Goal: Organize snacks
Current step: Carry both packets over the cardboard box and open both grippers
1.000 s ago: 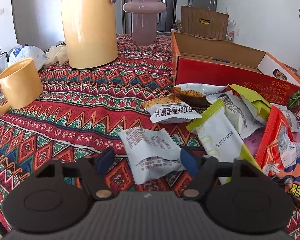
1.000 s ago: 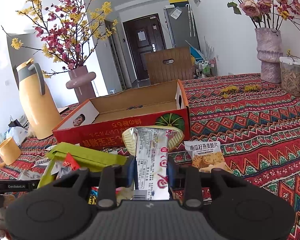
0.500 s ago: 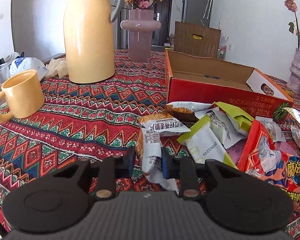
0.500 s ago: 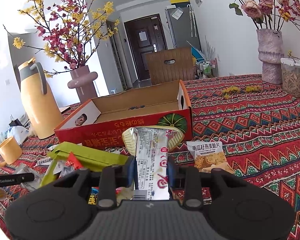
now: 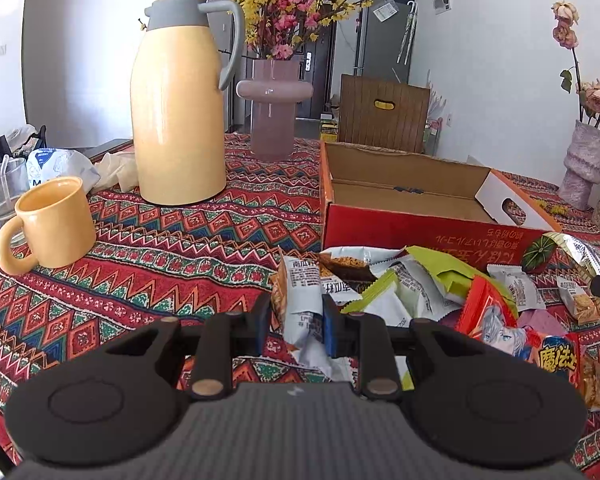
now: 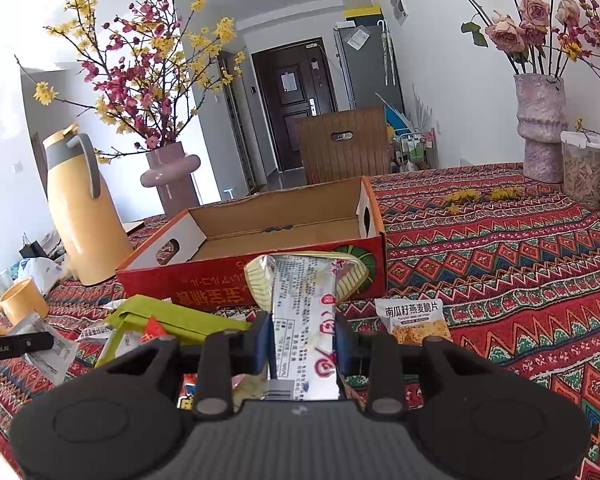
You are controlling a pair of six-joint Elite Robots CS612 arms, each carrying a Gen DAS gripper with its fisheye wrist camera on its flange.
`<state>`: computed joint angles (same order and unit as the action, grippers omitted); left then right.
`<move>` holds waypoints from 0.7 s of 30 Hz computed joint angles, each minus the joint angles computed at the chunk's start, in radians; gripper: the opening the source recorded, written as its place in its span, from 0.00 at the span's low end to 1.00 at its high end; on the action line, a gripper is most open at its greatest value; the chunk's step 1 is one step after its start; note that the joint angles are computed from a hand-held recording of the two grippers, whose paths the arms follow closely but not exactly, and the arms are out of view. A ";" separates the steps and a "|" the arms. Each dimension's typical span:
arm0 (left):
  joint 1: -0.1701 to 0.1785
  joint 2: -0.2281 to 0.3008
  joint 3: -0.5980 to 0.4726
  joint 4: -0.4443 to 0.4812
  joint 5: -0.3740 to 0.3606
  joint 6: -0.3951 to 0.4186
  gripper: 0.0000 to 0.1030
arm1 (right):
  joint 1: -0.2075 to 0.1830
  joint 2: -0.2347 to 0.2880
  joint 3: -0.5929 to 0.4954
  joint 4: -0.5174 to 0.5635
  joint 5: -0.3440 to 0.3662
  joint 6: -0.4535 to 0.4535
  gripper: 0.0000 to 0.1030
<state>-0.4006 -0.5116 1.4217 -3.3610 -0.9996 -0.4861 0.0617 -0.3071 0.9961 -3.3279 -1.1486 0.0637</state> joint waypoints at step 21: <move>0.020 0.056 -0.191 -0.015 -0.057 0.089 0.25 | 0.022 0.090 -0.248 0.054 -0.005 0.015 0.31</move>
<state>-0.3811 -0.4554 1.2305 -3.3759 -1.0565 -0.3966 0.0833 -0.2170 0.7485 -3.2740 -1.1541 0.0783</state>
